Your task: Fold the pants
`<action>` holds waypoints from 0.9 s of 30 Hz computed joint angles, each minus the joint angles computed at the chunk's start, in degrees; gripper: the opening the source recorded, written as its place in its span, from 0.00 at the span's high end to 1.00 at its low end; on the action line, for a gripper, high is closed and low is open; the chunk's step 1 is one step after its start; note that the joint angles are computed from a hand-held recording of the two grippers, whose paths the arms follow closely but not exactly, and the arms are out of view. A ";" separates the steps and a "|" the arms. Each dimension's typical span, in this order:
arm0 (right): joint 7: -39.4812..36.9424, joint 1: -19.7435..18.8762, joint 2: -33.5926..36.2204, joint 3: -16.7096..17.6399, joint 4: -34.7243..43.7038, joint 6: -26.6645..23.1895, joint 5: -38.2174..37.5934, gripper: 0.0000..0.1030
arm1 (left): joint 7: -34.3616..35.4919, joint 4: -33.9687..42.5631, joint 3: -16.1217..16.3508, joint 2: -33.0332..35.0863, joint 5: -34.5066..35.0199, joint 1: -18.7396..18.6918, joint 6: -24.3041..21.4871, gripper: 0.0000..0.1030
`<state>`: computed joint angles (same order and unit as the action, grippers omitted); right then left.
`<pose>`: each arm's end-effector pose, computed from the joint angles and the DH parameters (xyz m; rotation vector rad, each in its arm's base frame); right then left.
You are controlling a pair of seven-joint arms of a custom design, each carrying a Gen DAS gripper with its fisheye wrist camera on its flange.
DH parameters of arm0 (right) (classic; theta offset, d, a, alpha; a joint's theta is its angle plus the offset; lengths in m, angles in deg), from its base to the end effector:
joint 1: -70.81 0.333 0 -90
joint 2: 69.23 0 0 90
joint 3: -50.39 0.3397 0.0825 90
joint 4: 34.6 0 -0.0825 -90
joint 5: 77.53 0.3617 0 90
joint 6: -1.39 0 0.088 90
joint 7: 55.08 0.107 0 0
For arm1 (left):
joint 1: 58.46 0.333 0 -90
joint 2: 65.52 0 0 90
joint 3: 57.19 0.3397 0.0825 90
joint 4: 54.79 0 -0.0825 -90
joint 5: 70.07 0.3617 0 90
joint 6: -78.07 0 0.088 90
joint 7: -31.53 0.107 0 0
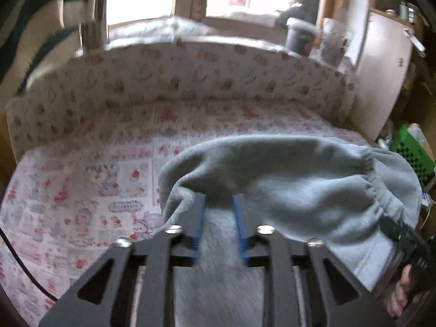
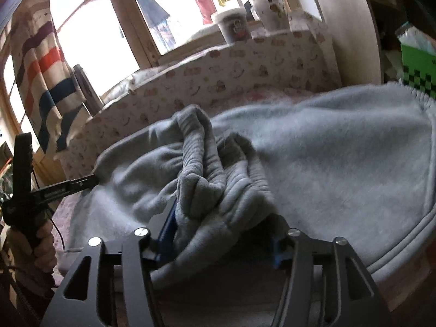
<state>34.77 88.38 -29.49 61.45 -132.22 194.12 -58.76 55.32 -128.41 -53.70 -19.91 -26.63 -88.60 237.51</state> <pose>0.6625 0.2842 0.3412 -1.5904 1.5325 -0.3933 0.6814 -0.3944 0.3708 -1.7864 1.7307 -0.8777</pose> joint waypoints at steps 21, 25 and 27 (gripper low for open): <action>8.04 -11.72 -9.55 -5.16 -14.49 11.05 10.01 0.23 | -40.56 -6.91 14.62 -7.29 38.61 -14.49 -13.21 0.01; 13.03 -17.33 -8.39 -1.71 -14.16 8.28 2.08 0.23 | -40.03 -6.06 11.23 -7.18 38.75 -12.11 -13.88 0.01; 14.88 -21.23 -7.01 1.53 -12.78 6.56 -1.71 0.23 | -39.98 -5.79 9.69 -7.16 39.35 -11.35 -14.53 0.01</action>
